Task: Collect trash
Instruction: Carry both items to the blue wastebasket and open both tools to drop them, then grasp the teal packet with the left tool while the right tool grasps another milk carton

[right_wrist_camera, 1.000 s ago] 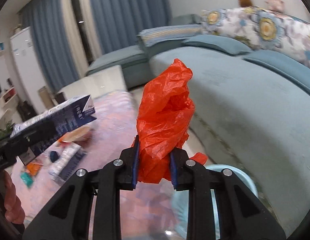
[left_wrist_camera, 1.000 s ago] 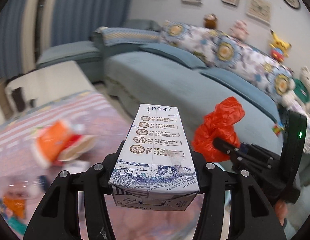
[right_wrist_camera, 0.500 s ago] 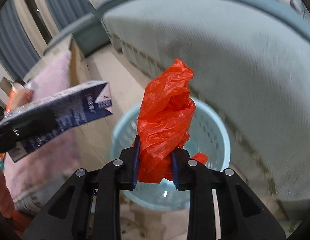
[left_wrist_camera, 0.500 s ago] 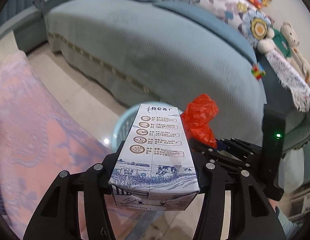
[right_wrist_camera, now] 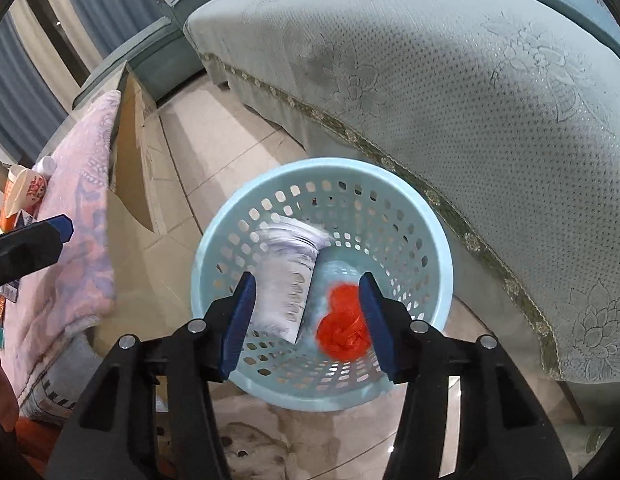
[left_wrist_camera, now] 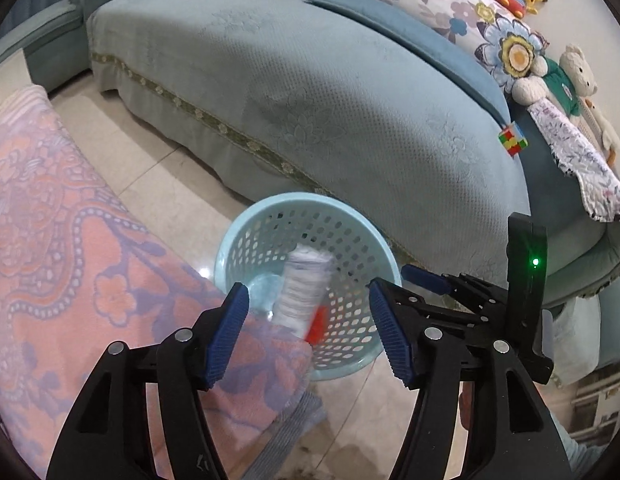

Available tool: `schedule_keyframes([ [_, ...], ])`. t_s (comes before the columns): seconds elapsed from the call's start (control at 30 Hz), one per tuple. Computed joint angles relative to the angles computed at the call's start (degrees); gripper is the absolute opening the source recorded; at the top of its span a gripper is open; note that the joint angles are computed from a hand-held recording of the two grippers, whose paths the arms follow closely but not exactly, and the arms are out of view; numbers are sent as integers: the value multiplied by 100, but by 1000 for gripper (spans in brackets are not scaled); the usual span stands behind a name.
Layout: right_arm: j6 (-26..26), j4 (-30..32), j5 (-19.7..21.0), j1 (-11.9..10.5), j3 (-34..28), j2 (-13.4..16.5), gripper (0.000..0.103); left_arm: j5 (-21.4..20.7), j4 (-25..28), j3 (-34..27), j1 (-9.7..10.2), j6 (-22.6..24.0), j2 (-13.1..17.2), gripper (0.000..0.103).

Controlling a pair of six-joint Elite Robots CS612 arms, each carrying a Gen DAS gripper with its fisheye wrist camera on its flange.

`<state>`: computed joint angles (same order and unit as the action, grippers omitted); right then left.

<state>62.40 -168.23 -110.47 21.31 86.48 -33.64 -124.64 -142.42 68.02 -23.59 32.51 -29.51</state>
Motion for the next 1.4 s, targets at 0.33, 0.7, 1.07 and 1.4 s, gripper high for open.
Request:
schedule_keyframes([
  [0.33,-728,-529,-464,208,-268,-48,50,-364,-649,243,239,-424,-251,61],
  [0.7,-2473,-662,-353,553,-2069,558,50,200,-2699,550,958,-2177,-453,68],
  [1.07,-3515,877,539,732,-5134,2040,59,1774,-3140,481,1770,-3522,-295,70],
  [1.4,-3843,3006,579,791,-7577,3247,62,1486,-2430,80,2057,-3774,89,69],
])
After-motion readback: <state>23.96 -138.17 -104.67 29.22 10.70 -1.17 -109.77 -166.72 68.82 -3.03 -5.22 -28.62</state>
